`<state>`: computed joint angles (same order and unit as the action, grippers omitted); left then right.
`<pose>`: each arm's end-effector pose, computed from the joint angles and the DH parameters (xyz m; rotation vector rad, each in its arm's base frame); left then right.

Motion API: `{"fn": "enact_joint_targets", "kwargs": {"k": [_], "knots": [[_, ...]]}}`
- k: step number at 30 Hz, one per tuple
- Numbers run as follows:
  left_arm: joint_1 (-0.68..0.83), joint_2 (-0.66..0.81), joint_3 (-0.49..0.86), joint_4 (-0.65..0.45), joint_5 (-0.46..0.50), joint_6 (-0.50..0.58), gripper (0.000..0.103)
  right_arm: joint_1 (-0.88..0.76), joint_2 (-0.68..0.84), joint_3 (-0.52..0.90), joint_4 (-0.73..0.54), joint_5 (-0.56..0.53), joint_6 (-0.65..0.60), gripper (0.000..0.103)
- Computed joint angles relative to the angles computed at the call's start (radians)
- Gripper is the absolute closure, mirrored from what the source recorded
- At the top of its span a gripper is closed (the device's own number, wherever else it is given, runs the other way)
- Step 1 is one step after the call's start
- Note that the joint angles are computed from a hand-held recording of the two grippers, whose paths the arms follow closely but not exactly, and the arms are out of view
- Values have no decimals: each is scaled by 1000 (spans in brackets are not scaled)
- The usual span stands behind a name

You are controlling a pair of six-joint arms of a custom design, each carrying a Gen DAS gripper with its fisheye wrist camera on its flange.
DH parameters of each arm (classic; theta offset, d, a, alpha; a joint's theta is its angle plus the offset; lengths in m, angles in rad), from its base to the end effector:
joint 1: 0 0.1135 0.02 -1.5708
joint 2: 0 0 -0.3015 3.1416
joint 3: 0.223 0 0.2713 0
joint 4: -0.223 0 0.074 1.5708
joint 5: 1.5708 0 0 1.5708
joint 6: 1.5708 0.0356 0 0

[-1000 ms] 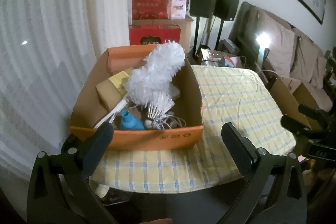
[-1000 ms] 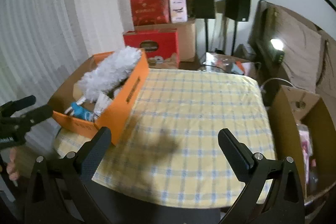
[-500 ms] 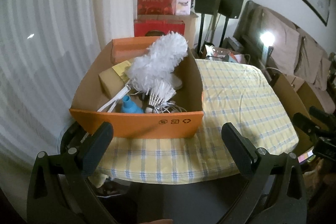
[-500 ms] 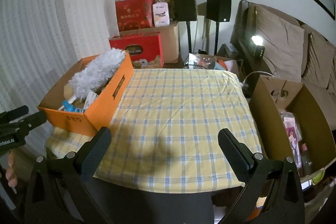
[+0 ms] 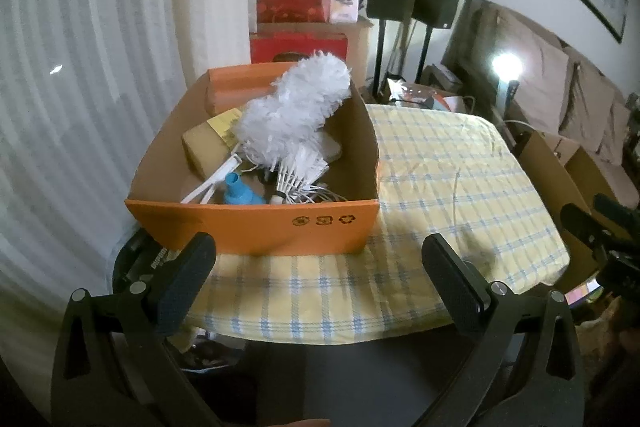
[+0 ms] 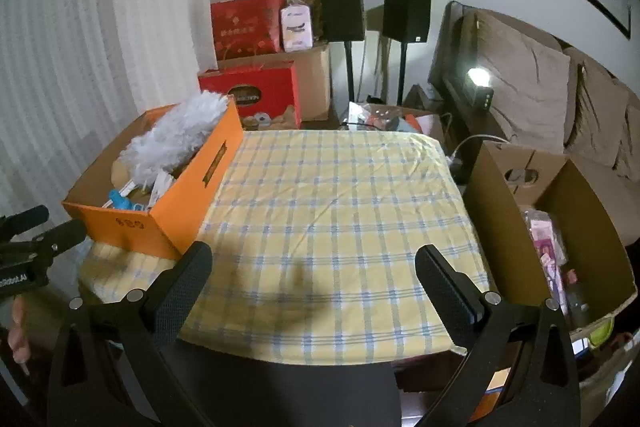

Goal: Organize objects

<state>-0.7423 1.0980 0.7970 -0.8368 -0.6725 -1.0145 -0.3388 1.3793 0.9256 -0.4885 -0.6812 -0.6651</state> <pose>0.1594 -0.1161 0.2683 -0.4993 2.3107 0.1269 0.2777 -0.0741 0.2652 -0.6237 2.1867 0.3485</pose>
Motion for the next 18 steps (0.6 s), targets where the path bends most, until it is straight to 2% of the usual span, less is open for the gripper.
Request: {"fn": "enact_joint_targets", "kwargs": {"k": [18], "knots": [[-14, 8, 7, -9, -9, -22, 0, -7, -6, 2, -4, -6, 5, 1]]}}
